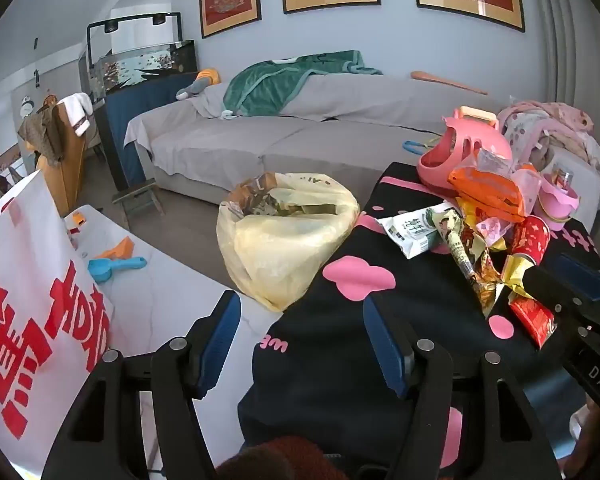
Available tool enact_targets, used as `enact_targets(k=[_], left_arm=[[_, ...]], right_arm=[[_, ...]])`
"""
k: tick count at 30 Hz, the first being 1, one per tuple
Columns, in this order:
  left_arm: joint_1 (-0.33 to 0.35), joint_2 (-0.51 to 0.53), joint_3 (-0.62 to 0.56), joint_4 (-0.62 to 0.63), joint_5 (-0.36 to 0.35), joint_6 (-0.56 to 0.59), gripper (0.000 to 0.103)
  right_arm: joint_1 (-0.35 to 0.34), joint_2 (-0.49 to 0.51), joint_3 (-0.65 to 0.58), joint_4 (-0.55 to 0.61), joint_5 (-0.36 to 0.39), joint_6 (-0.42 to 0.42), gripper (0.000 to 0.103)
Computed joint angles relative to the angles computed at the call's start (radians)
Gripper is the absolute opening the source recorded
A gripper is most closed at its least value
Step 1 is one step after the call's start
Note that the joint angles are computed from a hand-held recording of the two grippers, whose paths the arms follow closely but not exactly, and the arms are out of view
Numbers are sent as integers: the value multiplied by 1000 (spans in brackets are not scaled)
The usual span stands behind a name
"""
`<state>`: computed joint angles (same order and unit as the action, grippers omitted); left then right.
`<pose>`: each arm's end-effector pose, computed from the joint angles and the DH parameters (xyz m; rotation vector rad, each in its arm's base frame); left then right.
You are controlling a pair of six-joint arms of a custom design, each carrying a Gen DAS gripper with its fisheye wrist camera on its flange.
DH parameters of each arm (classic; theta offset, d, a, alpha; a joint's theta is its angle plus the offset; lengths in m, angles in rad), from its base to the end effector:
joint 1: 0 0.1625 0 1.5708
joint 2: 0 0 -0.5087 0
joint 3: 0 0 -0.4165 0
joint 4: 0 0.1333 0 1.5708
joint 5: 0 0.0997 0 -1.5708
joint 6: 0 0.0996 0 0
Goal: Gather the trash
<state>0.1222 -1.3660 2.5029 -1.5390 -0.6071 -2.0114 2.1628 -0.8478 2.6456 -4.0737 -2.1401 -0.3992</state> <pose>-0.2371 -0.2458 0.1687 0.1011 1.9564 -1.1501 0.2743 -0.2652 0.1389 0.9436 -2.3063 0.9771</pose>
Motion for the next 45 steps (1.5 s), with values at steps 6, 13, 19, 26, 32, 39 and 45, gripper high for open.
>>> enact_targets(k=[6, 13, 19, 26, 32, 39, 45], left_arm=[[2, 0, -3, 1, -6, 7, 64], [0, -3, -1, -5, -9, 12, 64], [3, -2, -1, -9, -10, 18, 64], [3, -2, -2, -5, -12, 14, 64], [4, -4, -2, -10, -13, 19, 64], [5, -3, -2, -12, -13, 22, 64], [8, 13, 5, -33, -8, 18, 64]], right_arm=[[12, 0, -6, 15, -13, 14, 44], [-6, 10, -2, -6, -7, 2, 44], [0, -2, -4, 15, -14, 18, 44], [-4, -8, -4, 17, -11, 17, 44], [-2, -9, -5, 22, -13, 18, 44], [-5, -9, -5, 19, -11, 13, 44], [-3, -8, -5, 20, -12, 13, 44]])
